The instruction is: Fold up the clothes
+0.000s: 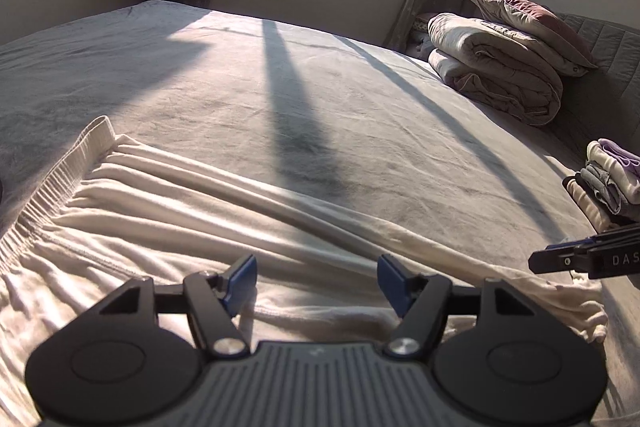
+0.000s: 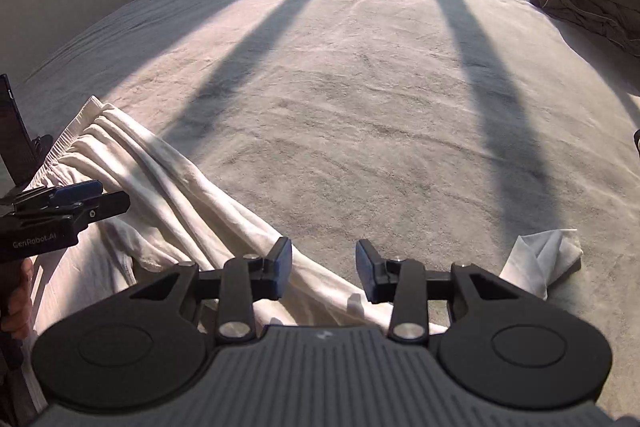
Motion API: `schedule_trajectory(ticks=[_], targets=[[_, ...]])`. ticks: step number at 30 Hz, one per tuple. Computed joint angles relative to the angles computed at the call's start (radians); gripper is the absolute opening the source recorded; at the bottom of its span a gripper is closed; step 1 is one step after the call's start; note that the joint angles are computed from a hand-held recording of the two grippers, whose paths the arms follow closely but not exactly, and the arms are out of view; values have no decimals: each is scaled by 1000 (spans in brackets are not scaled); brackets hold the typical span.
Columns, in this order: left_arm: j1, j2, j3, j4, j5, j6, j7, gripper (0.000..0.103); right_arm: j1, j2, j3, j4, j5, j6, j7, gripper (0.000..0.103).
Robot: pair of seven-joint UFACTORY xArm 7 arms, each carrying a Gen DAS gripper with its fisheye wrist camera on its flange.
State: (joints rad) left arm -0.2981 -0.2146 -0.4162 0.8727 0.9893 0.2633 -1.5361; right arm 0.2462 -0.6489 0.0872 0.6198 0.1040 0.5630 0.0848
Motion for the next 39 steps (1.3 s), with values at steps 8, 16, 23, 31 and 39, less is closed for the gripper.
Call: schedule_trajectory(ticks=[8,16,23,31,39], targets=[[28,-21,17,-17,-29,3,-14,68,118,219,-43,138,138,-57,-117,40],[65,-56,24,-45,-92,47,31,68,145,375,-27,254,272,-66,-230,23],[135,-108,28,-88,-98,87,-26,67,76,455,33,352,139,-58,-184,2],[209,-149,14,-124,-133,42,-63,66,33,607,70,527,-130,-57,-53,2],[277,-173,-43,-124,-101,57,-100,66,62,746,49,672,-371,-25,80,2]])
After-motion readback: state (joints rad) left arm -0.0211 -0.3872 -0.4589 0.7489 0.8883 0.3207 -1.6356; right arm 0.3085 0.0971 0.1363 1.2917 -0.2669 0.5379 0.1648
